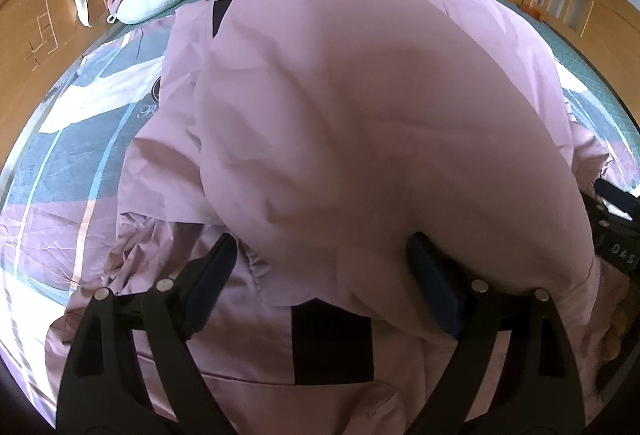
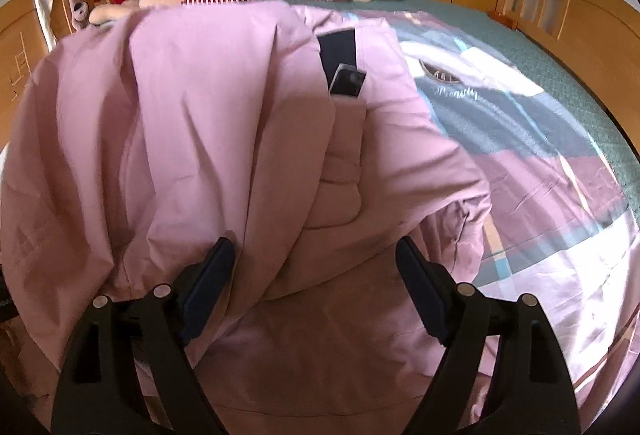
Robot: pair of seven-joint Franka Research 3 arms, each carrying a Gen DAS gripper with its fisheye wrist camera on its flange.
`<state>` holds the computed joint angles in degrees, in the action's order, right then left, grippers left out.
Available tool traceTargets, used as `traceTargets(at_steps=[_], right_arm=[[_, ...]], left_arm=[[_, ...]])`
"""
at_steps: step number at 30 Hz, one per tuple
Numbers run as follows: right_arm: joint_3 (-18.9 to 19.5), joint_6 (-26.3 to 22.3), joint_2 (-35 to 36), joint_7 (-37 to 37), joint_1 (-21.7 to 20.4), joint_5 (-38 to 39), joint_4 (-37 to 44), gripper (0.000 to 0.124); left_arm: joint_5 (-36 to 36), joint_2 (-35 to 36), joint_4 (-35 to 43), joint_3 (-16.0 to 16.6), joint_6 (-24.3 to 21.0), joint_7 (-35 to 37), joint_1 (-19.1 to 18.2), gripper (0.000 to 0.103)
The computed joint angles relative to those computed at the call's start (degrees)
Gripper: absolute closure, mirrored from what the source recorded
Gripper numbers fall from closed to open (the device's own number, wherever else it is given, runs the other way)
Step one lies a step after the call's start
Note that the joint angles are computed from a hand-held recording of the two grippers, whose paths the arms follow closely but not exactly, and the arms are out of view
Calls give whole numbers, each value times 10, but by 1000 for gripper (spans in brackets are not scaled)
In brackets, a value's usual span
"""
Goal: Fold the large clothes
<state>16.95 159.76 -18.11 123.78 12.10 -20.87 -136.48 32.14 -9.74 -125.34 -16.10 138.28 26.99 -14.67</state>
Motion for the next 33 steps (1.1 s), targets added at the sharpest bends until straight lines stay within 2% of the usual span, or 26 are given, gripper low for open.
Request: traceTargets(at_steps=[2,3,6,8,10,11,13,15,17,21,24,26,28,30,31,32,33], right_arm=[[25,43,-17,40,-32,-52,-11,41],[35,83,-30,56,-48,-73,-22,41],[67,153,-50,54,-81,-87,-38,41],[77,129,-38,20,-74,-79,-26,41],[115,55,-16,13,-93,-101,-1,41],[116,35,-3,17,-89,-111,5,41],[84,17,19,-3,-54,-84,12,41],[48,16,24,-20,-20,-48,10,41],[30,16,28,-21,-3,-45,11,41],[20,24,28,-5,6,-68,12,41],[21,56,10,15,-1,-85,-4,41],[32,85,-1,36,-20,-99,-12,41],[46,141,-17,57,-46,-103,-28,41],[86,198,-40,83,-101,-116,-43,41],[116,221,-53,93,-137,-125,-47,41],[131,232,-58,89,-154,-127,-47,41],[134,228,-56,75,-150,-125,-44,41]], left_arm=[[-7,-1,-3,1,6,-2,-1,14],[-10,-2,-4,2,7,0,-1,14],[-11,-4,-6,2,6,2,0,14],[-10,-3,-6,2,6,3,1,13],[-11,-4,-8,4,8,5,2,13],[-11,-4,-8,4,7,5,3,12],[-9,-2,-5,3,2,6,3,11],[-7,0,-4,2,1,5,3,11],[-7,0,-5,2,1,4,3,10],[6,-7,-7,-2,0,-11,4,14],[78,-22,-5,-21,-29,-52,10,16],[111,-35,-8,-26,-41,-77,12,16],[125,-48,-12,-26,-54,-95,15,16],[106,-51,-18,-15,-60,-91,16,16],[94,-49,-21,-10,-57,-88,17,16],[79,-51,-30,0,-40,-82,18,16],[63,-53,-41,8,-19,-78,19,16]])
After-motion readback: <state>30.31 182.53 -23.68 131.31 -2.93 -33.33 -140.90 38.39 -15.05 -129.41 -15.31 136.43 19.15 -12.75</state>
